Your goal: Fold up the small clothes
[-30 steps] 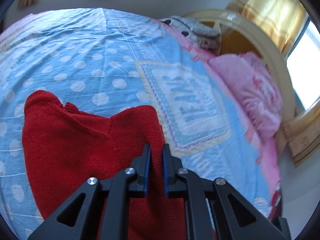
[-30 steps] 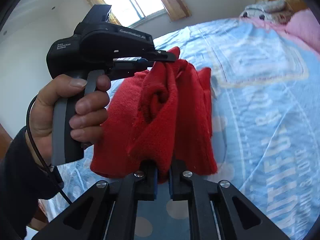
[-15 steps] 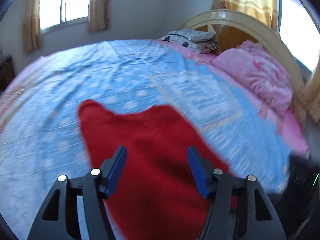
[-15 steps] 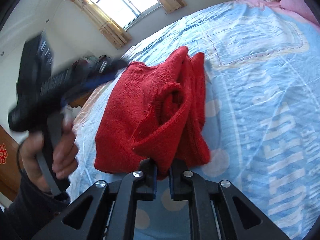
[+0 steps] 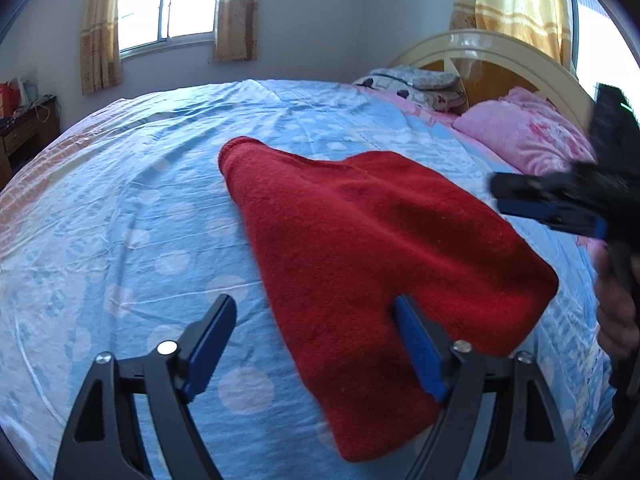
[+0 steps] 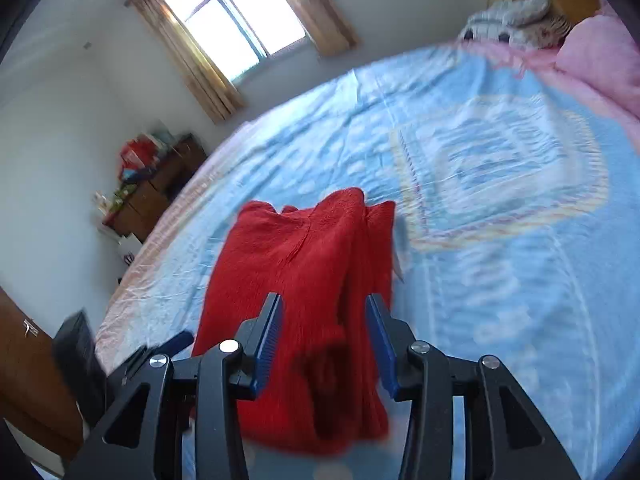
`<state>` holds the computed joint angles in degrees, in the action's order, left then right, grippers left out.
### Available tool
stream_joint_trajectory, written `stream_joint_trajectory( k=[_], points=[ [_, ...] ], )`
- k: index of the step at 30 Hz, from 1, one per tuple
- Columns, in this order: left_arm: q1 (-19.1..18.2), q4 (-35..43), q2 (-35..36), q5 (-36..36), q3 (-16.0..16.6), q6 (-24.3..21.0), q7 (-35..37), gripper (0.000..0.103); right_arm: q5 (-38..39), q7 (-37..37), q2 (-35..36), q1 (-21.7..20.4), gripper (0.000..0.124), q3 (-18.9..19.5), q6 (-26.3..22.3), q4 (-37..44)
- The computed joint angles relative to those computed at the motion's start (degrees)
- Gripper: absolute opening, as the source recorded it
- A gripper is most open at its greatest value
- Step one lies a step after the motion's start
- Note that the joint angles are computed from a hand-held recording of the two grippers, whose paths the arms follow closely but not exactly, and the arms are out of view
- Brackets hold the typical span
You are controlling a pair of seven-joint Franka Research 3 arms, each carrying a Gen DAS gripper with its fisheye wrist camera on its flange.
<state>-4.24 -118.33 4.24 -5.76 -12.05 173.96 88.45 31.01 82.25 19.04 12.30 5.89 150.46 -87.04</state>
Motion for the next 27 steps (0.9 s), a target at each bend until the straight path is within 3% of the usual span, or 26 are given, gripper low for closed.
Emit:
stream_joint_trajectory(
  k=[2, 4, 5, 9, 11, 19, 22, 23, 25, 27],
  points=[
    [1.03, -0.75, -0.3, -5.86, -1.56, 0.49, 4.22, 0.088, -1.01, 2.15, 4.57, 0.12, 0.041, -0.79, -5.37, 6.78],
    [1.67, -0.34, -0.15, -11.47, -2.53, 0.05, 8.58, 0.09, -3.79, 5.29, 8.48, -0.87, 0.023, 0.28, -9.69, 12.13],
    [1.81, -0.17, -0.07, -13.56, -2.76, -0.26, 10.21, 0.093, -4.25, 5.67, 8.39, 0.7, 0.019, -1.54, -8.79, 11.81],
    [2.92, 1.29, 0.27, -28.1, -4.37, -3.76, 22.1, 0.098, -10.16, 6.43, 3.32, 3.5, 0.014, -3.1, -0.03, 3.17],
    [2.5, 2.34, 0.57, -31.41, -3.93, -6.68, 25.61, 0.1, -13.8, 8.93, 2.54, 4.62, 0.014, -4.43, 2.11, 1.53],
    [-0.3, 1.49, 0.5, -23.83, -1.41, -6.28, 20.23, 0.103, -11.2, 10.21, 4.08, 1.91, 0.016, -2.47, -0.15, 3.21],
    [-0.03, 1.58, 0.59, -25.01, -1.59, -6.38, 20.99, 0.103, -16.22, 13.14, 0.0, 4.84, 0.025, -4.53, 5.77, -1.98],
    [0.0, 1.57, 0.6, -25.13, -1.61, -6.29, 21.11, 0.103, -17.72, 13.38, -1.55, 5.58, 0.036, -4.66, 8.43, -3.97],
    [-0.26, 1.43, 0.62, -23.76, -1.42, -5.96, 20.15, 0.103, -14.78, 7.63, -3.77, 4.13, 0.05, -1.34, 12.62, -6.66],
    [-0.45, 1.42, 0.75, -21.8, -1.22, -5.56, 18.87, 0.103, -10.7, 0.59, -4.63, 2.92, 0.05, 1.78, 14.28, -7.43]
  ],
)
